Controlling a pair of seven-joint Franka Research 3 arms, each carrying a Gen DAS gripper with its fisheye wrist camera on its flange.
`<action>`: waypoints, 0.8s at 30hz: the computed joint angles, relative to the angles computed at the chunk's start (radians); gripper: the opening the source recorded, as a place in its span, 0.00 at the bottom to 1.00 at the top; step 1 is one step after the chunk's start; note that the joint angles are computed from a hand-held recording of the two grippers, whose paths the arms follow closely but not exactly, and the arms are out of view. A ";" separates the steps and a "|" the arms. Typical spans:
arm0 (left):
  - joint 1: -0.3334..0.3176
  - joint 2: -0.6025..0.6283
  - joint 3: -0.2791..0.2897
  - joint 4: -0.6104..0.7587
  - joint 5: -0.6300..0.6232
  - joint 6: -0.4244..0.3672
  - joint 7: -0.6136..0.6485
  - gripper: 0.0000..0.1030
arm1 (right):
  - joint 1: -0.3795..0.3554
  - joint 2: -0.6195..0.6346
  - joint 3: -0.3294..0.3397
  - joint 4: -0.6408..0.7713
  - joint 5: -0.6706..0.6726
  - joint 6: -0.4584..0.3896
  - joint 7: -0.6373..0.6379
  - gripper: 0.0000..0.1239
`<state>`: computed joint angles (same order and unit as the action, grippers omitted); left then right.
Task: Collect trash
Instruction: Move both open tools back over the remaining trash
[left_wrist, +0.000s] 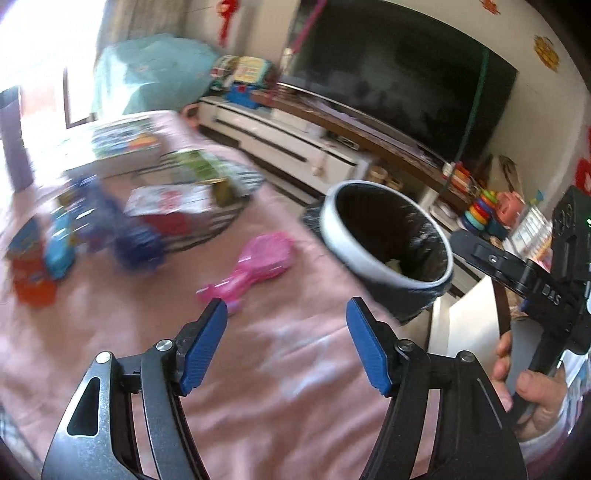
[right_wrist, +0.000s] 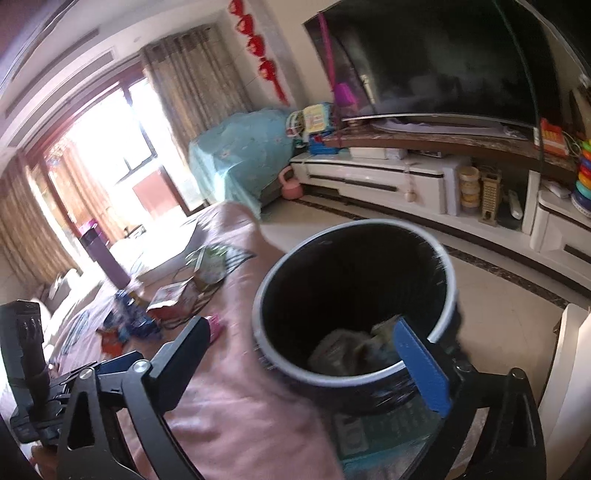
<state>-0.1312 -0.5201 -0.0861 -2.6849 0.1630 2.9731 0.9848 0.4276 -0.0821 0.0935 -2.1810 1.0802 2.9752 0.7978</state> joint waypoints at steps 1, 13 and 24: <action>0.013 -0.031 0.001 -0.023 0.002 -0.008 -0.008 0.66 | 0.003 -0.005 0.007 -0.006 -0.016 -0.002 0.014 0.82; 0.156 -0.348 0.033 -0.229 0.033 -0.115 -0.072 0.66 | 0.090 0.012 0.069 -0.031 -0.256 0.010 0.225 0.83; 0.258 -0.454 0.097 -0.299 0.030 -0.184 -0.037 0.66 | 0.162 0.087 0.120 0.068 -0.016 0.039 -0.089 0.83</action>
<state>0.1263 -0.9742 0.0108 -2.9837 0.1931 2.7896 0.9478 0.5899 0.0047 0.2131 -2.1133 1.0637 3.0143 0.7084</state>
